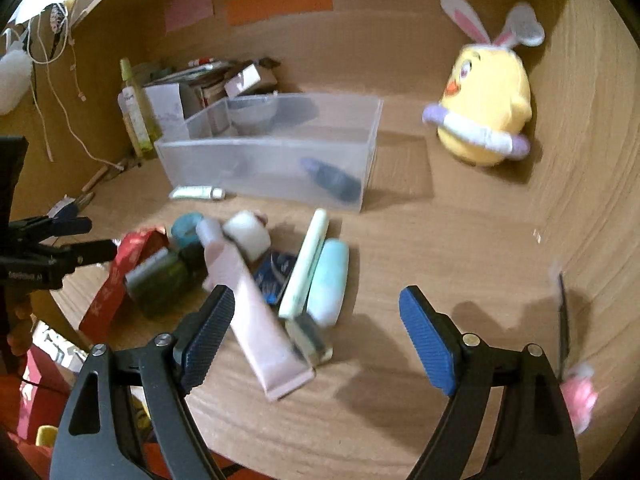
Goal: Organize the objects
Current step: 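Grasp the red packet with the left tool while the right grasps a white-green item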
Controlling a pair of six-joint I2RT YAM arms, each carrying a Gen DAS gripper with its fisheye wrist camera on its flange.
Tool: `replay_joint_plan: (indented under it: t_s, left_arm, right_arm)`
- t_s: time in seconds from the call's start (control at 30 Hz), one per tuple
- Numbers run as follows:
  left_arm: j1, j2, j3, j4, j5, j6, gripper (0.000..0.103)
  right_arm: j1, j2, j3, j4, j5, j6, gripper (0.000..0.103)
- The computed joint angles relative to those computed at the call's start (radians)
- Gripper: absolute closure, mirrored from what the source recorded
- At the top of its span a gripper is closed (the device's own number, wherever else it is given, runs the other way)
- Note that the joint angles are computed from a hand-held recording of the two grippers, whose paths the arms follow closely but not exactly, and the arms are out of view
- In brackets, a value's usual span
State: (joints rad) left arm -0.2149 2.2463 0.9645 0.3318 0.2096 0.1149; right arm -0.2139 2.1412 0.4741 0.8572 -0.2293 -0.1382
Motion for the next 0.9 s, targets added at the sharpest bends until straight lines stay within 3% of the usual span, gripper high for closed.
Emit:
replay_joint_plan:
  t_s: [0.07,0.1,0.4,0.53,0.57,0.7,0.9]
  left_arm:
    - [-0.01,0.004,0.002,0.009,-0.005,-0.006,0.012]
    - [-0.017,0.007,0.007,0.008,-0.009,-0.004,0.017]
    - [-0.029,0.08,0.116,-0.082,0.032,-0.021,0.02]
    - [-0.03,0.118,0.162,-0.105,0.027,-0.03,0.021]
    - [-0.028,0.13,0.175,-0.112,0.027,-0.034,0.026]
    - [-0.008,0.164,0.218,-0.132,0.056,-0.051,0.039]
    - [0.002,0.163,0.23,-0.121,0.077,-0.069,0.046]
  right_arm:
    - [-0.005,0.033,0.0,0.016,-0.005,0.014,0.024]
    - [-0.008,0.047,0.002,0.019,-0.01,0.021,0.03]
    - [-0.003,0.108,0.038,-0.005,-0.036,0.021,0.071]
    - [-0.024,0.114,0.044,-0.009,-0.059,0.021,0.08]
    - [-0.029,0.115,0.043,-0.006,-0.063,0.024,0.085]
    - [-0.041,0.119,0.044,-0.002,-0.068,0.024,0.088]
    - [-0.056,0.109,0.038,0.016,-0.075,0.029,0.088]
